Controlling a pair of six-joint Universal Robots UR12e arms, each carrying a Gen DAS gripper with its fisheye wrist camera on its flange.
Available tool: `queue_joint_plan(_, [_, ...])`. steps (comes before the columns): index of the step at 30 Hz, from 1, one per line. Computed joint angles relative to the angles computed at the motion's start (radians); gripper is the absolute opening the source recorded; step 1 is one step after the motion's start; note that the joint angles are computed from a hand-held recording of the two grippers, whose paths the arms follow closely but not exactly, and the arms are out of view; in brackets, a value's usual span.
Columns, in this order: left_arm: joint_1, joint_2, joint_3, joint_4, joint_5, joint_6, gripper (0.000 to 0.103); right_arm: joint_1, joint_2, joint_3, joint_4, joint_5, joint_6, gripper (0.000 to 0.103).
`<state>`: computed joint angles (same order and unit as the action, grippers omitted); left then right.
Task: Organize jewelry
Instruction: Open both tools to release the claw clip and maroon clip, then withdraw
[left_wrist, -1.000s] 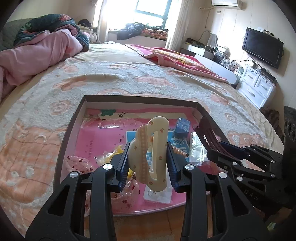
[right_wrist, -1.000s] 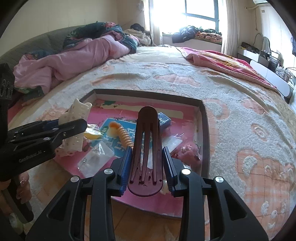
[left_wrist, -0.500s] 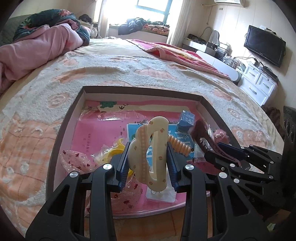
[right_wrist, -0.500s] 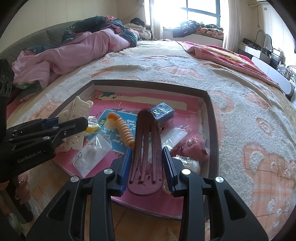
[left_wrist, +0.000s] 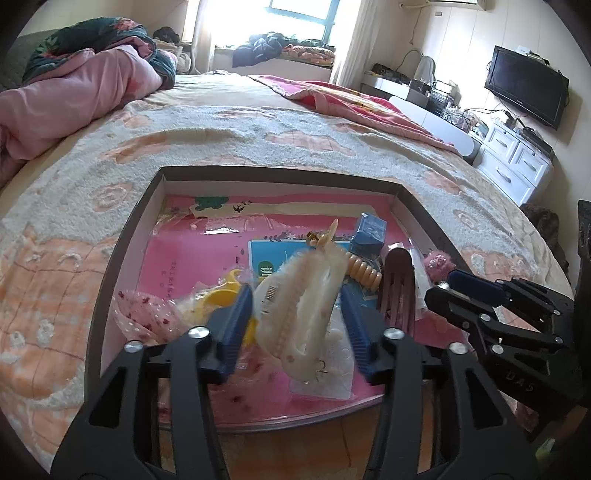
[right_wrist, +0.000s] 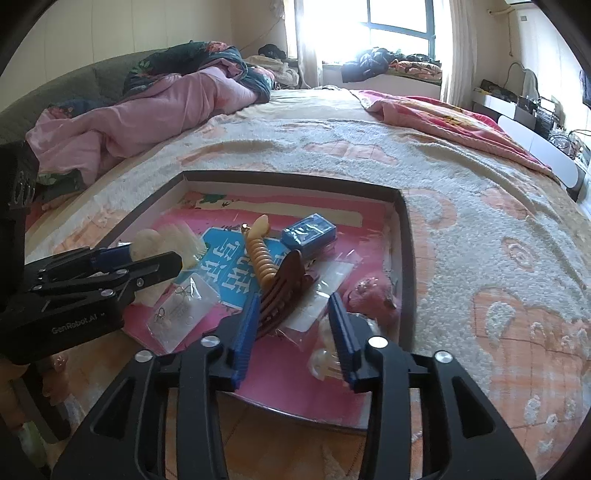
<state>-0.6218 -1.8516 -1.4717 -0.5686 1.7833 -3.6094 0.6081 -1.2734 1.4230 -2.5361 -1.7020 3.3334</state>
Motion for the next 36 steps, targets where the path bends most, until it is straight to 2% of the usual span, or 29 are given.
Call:
queue_joint_plan(4, [-0.002, 0.003, -0.005, 0.008, 0.003, 0.003, 0.051, -0.003, -0.011, 0.012, -0.010, -0.009, 0.007, 0.041])
queue_joint_plan(10, [-0.006, 0.008, -0.005, 0.004, 0.009, -0.005, 0.059, -0.008, -0.033, 0.033, -0.030, -0.009, 0.025, 0.050])
queue_joint_plan(19, [-0.025, 0.026, -0.010, 0.005, 0.056, -0.019, 0.076, -0.006, -0.077, 0.082, -0.082, -0.009, 0.046, 0.072])
queue_joint_plan(25, [-0.043, 0.045, -0.027, 0.037, 0.092, -0.012, 0.091, 0.009, -0.102, 0.115, -0.136, -0.031, 0.033, 0.087])
queue_joint_plan(29, [-0.061, 0.058, -0.035, 0.057, 0.125, 0.004, 0.091, 0.017, -0.121, 0.134, -0.170, -0.038, 0.031, 0.094])
queue_joint_plan(36, [-0.094, 0.084, -0.059, 0.090, 0.185, -0.002, 0.092, 0.031, -0.152, 0.163, -0.221, -0.062, 0.044, 0.096])
